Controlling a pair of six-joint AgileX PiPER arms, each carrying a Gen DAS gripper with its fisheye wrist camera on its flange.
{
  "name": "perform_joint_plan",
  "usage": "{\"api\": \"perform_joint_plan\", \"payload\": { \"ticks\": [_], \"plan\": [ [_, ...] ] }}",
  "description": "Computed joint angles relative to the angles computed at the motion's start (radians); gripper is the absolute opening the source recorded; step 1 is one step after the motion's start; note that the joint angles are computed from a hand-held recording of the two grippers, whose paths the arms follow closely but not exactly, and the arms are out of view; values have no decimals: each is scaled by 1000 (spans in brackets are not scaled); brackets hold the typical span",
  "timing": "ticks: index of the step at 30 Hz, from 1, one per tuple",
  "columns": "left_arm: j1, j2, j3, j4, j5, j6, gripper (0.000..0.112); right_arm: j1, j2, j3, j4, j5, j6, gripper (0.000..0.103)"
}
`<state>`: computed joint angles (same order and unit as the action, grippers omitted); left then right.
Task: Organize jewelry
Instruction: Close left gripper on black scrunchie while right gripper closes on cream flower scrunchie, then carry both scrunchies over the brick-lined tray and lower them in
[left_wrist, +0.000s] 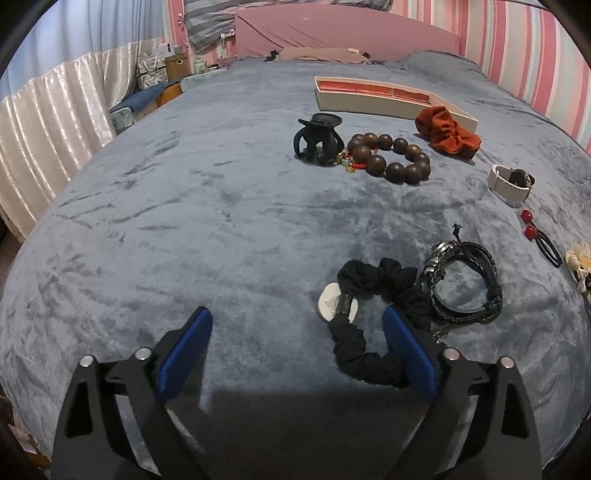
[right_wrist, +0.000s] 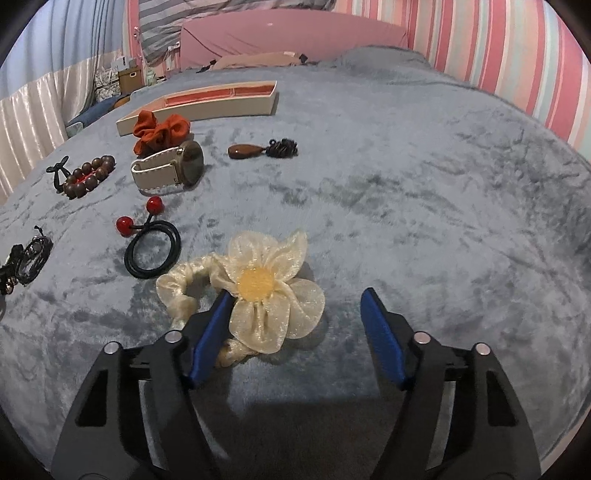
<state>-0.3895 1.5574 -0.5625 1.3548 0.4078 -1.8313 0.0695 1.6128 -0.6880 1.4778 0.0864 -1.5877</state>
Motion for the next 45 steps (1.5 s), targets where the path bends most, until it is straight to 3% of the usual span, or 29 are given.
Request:
{"api": "perform_joint_plan", "payload": {
  "ticks": [10,12,14,17,26,33,39,45],
  "plan": [
    [25,-8,-4,-3,-46,52,68,8,1,-31,-383,55,376,30],
    [40,-6,-11,-20,-56,79,48,7,4,-38,-393,70,386,25],
    [82,-14,-17,-72,-109,150,37,10,4,-43,-401,75,395,20],
    [89,-10,-26,-92,-118,183,25,7,4,-47,-389,84,383,18],
    [77,-41,-20,-85,-117,162,24,-33,-22,-41,-236,114,226,15],
    [26,-96,-49,-105,-54,174,24,-66,-40,-89,-258,166,250,15],
    [20,-86,-184,-235,-21,362,24,-40,-20,-189,-353,180,363,15],
    [88,1,-400,-477,-58,670,24,-3,53,-380,-520,217,554,15]
  ]
}}
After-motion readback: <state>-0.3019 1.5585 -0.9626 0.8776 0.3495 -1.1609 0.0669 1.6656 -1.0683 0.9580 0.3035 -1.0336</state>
